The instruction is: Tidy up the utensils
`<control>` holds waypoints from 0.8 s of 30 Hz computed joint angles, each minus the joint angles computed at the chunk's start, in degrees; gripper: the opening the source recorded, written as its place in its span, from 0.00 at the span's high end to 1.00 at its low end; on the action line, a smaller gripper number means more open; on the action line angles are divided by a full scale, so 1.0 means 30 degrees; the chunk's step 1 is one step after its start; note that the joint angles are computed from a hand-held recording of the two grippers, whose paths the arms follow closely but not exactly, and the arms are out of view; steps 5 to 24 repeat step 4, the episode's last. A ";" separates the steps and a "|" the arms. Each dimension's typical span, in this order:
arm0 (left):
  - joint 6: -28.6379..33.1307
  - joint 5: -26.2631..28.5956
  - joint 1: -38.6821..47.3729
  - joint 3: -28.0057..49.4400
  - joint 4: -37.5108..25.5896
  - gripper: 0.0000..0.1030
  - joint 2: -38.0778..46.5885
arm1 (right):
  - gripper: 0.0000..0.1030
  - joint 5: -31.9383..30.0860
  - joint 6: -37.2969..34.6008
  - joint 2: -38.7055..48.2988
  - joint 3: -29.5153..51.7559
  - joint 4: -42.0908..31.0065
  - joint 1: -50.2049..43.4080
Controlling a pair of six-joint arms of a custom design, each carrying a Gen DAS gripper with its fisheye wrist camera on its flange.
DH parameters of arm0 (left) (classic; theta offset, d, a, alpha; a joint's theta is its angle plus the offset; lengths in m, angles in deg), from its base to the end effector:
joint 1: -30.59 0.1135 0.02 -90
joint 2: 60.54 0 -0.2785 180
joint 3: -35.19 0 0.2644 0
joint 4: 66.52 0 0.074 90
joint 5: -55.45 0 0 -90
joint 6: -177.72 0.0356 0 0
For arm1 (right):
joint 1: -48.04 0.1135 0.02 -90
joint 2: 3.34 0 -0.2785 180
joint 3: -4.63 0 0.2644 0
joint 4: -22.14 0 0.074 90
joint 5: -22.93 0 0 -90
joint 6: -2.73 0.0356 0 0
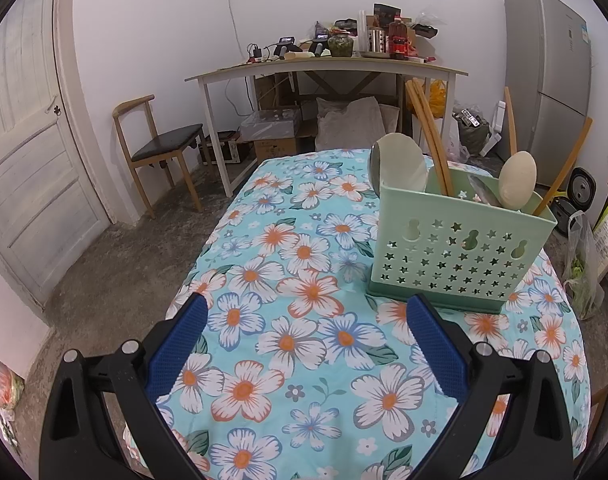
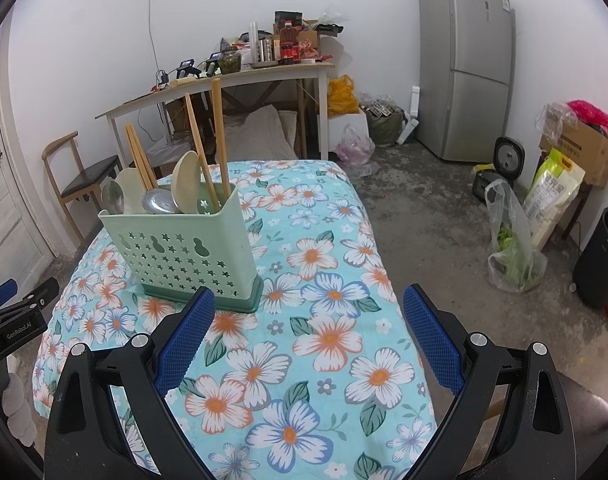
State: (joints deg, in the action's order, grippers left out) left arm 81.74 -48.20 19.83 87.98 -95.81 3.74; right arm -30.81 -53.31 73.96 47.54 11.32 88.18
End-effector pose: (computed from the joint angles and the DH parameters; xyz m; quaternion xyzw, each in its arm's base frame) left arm 0.2378 -0.0366 0.2408 -0.0118 0.9040 0.0467 0.4248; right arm 0.2042 0.1446 0.1630 0.0710 0.8838 -0.0115 0.4623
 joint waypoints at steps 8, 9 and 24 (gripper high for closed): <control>-0.0131 -0.0015 -0.0140 -0.0018 -0.0045 0.05 -0.0002 | 0.12 0.0002 -0.0003 0.0010 -0.0005 0.0022 0.0002; -0.0131 -0.0015 -0.0140 -0.0018 -0.0045 0.05 -0.0002 | 0.12 0.0002 -0.0003 0.0010 -0.0005 0.0022 0.0002; -0.0131 -0.0015 -0.0140 -0.0018 -0.0045 0.05 -0.0002 | 0.12 0.0002 -0.0003 0.0010 -0.0005 0.0022 0.0002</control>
